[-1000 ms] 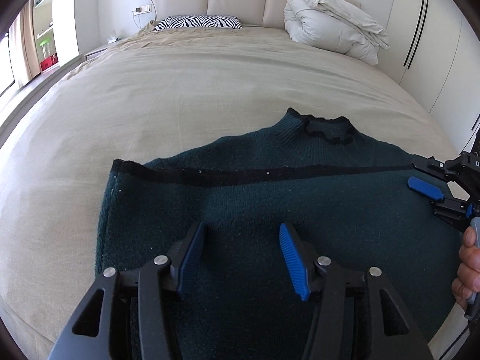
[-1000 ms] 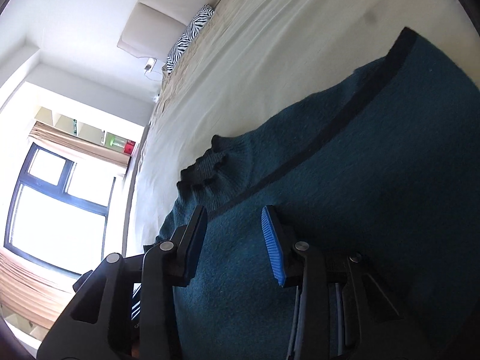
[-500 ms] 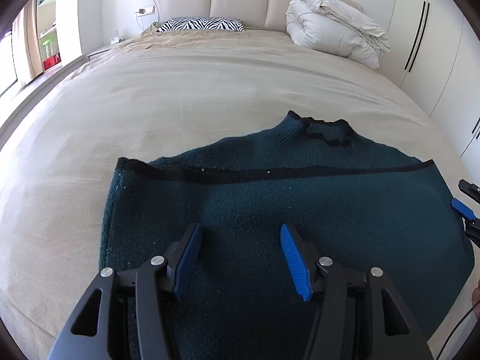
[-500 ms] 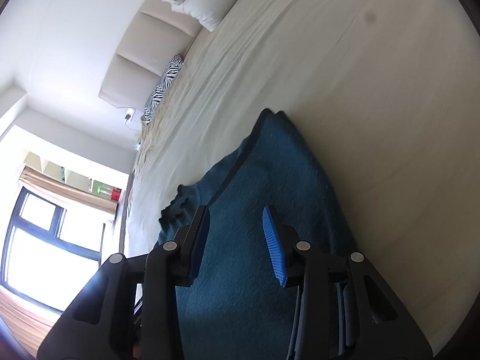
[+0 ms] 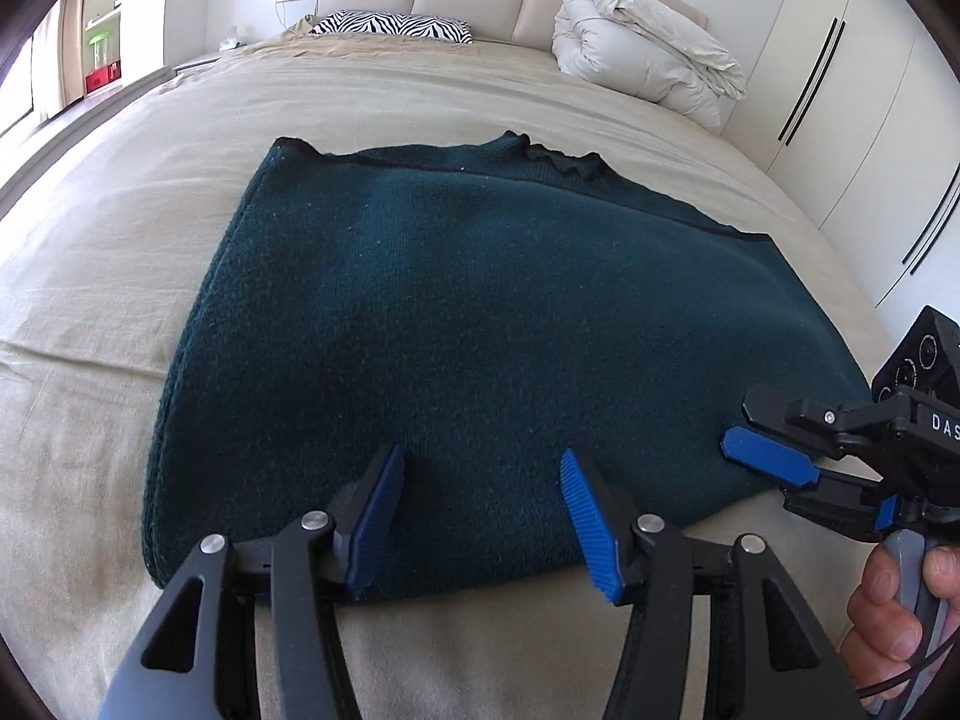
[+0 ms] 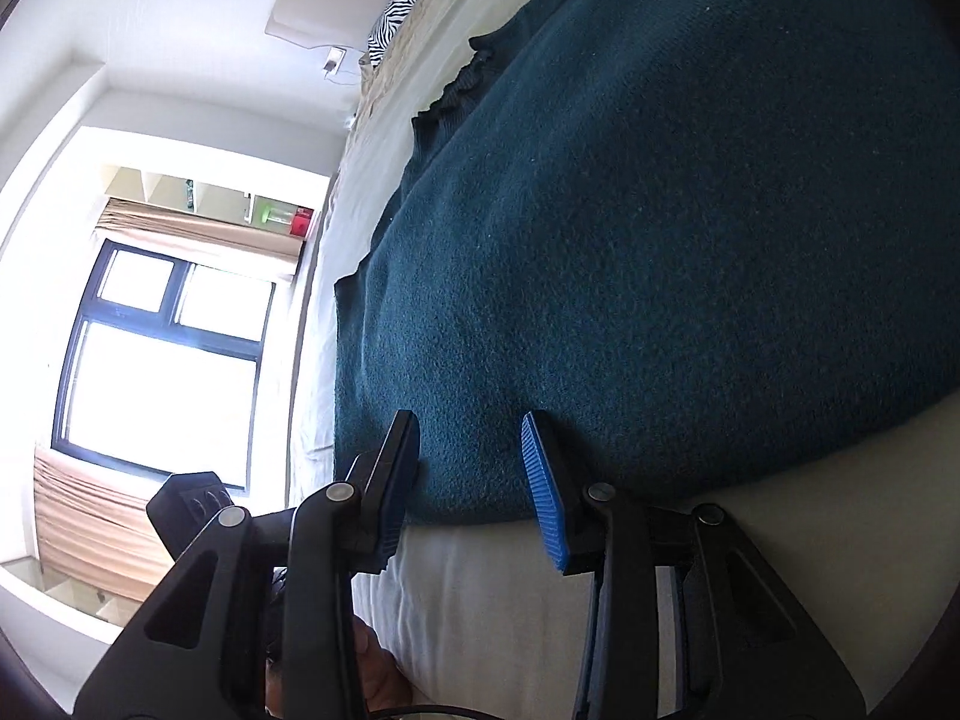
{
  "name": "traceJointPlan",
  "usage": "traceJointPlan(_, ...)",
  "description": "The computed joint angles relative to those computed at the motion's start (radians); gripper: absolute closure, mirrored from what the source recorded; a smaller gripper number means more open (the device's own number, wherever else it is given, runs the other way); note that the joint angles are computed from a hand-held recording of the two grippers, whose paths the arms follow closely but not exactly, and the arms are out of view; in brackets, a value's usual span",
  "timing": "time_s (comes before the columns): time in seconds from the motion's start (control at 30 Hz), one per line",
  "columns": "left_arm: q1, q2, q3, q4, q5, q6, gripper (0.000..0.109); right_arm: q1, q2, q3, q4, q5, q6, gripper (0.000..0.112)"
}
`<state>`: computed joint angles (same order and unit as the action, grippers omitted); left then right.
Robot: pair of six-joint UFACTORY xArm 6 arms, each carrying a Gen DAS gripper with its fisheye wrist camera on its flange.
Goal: Fold small clothes
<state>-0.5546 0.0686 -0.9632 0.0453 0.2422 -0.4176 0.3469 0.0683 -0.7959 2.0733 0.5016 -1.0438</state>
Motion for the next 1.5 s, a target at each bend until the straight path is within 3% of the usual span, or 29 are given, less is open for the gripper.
traceJointPlan(0.1,0.015,-0.017,0.02,-0.098,-0.007,0.077,0.054,-0.059,-0.06,0.067,0.066,0.002,-0.07,0.078)
traceJointPlan(0.27,0.052,-0.071,0.082,-0.325,-0.022,0.26,0.061,-0.24,-0.13,0.167,0.176,0.032,-0.156,0.078)
traceJointPlan(0.37,0.061,-0.109,0.12,-0.564,-0.026,0.464,0.061,-0.337,-0.179,0.237,0.23,0.077,-0.177,0.078)
traceJointPlan(0.5,0.083,-0.185,0.182,-0.662,-0.018,0.539,0.062,-0.394,-0.286,0.311,0.272,0.022,-0.196,0.078)
traceJointPlan(0.63,0.106,-0.253,0.223,-0.609,-0.011,0.46,0.061,-0.356,-0.407,0.356,0.241,-0.081,-0.164,0.075)
traceJointPlan(0.73,0.079,-0.258,0.196,-0.625,-0.013,0.48,0.056,-0.279,-0.43,0.351,0.27,-0.023,-0.16,0.073)
traceJointPlan(0.9,0.001,-0.169,0.07,-1.035,0.055,0.795,0.053,-0.059,-0.211,0.163,0.26,0.09,-0.134,0.072)
traceJointPlan(1.03,-0.015,-0.091,0.032,-1.059,0.064,0.799,0.052,0.043,-0.027,0.02,0.192,0.086,-0.061,0.072)
traceJointPlan(1.1,-0.001,-0.074,0.032,-1.089,0.078,0.817,0.055,0.047,0.009,0.01,0.196,0.082,-0.03,0.073)
traceJointPlan(1.17,0.016,-0.087,0.046,-1.116,0.091,0.849,0.06,0.034,-0.034,0.076,0.248,0.084,-0.078,0.075)
traceJointPlan(1.3,0.061,-0.173,0.124,-1.077,0.066,0.814,0.059,-0.053,-0.162,0.19,0.312,0.023,-0.143,0.075)
traceJointPlan(1.4,0.115,-0.247,0.186,-1.109,0.024,0.815,0.047,-0.123,-0.283,0.274,0.363,-0.056,-0.165,0.074)
traceJointPlan(1.47,0.156,-0.262,0.195,-1.104,0.02,0.813,0.038,-0.152,-0.37,0.32,0.373,-0.106,-0.167,0.067)
traceJointPlan(1.5,0.173,-0.26,0.191,-1.105,0.019,0.816,0.038,-0.155,-0.397,0.329,0.373,-0.118,-0.17,0.066)
